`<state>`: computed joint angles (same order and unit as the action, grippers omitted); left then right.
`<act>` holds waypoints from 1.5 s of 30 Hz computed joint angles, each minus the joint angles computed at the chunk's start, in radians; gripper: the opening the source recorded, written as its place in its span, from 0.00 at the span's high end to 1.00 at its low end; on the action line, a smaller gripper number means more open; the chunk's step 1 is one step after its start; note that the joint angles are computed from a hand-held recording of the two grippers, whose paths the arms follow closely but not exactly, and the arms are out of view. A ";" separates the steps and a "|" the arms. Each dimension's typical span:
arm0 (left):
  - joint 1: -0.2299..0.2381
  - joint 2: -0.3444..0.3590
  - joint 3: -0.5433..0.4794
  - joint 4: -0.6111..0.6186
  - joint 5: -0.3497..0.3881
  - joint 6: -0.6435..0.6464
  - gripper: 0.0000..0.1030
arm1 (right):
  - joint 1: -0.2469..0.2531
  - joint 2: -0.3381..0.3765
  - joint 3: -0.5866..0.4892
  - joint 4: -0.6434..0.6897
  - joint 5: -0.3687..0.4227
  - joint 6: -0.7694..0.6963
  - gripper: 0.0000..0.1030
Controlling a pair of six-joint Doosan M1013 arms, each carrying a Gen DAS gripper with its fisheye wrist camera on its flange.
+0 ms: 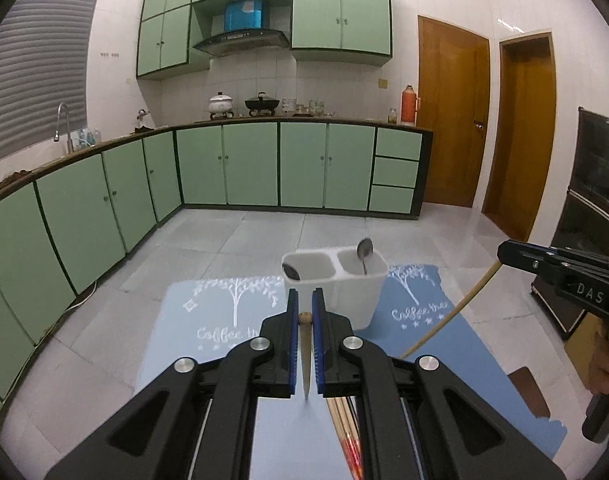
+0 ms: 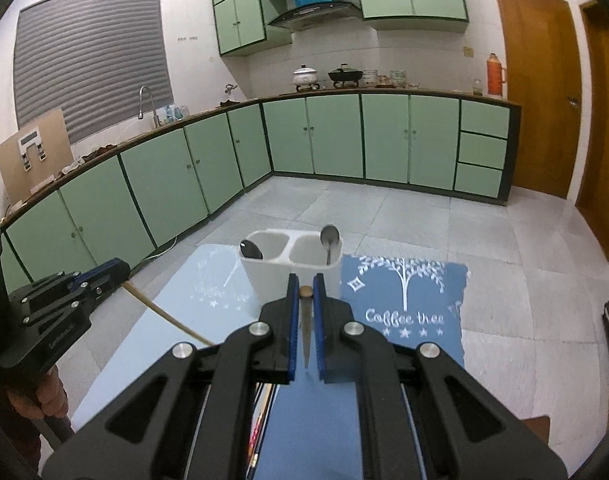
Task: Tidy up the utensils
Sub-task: 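Carry both wooden chopsticks upright and drop them into the white holder, then withdraw both open tools from the holder back over the chopsticks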
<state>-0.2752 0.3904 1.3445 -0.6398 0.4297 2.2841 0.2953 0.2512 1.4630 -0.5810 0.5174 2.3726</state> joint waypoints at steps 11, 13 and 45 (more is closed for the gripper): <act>0.013 0.011 -0.090 -0.162 0.010 0.127 0.94 | -0.033 0.006 -0.090 0.148 -0.036 -0.200 0.94; 0.013 0.020 -0.116 -0.205 0.002 0.157 0.94 | -0.038 0.008 -0.106 0.127 -0.045 -0.193 0.94; -0.030 0.204 -0.349 0.011 0.029 -0.072 0.57 | -0.073 0.124 -0.196 0.091 -0.002 -0.149 0.70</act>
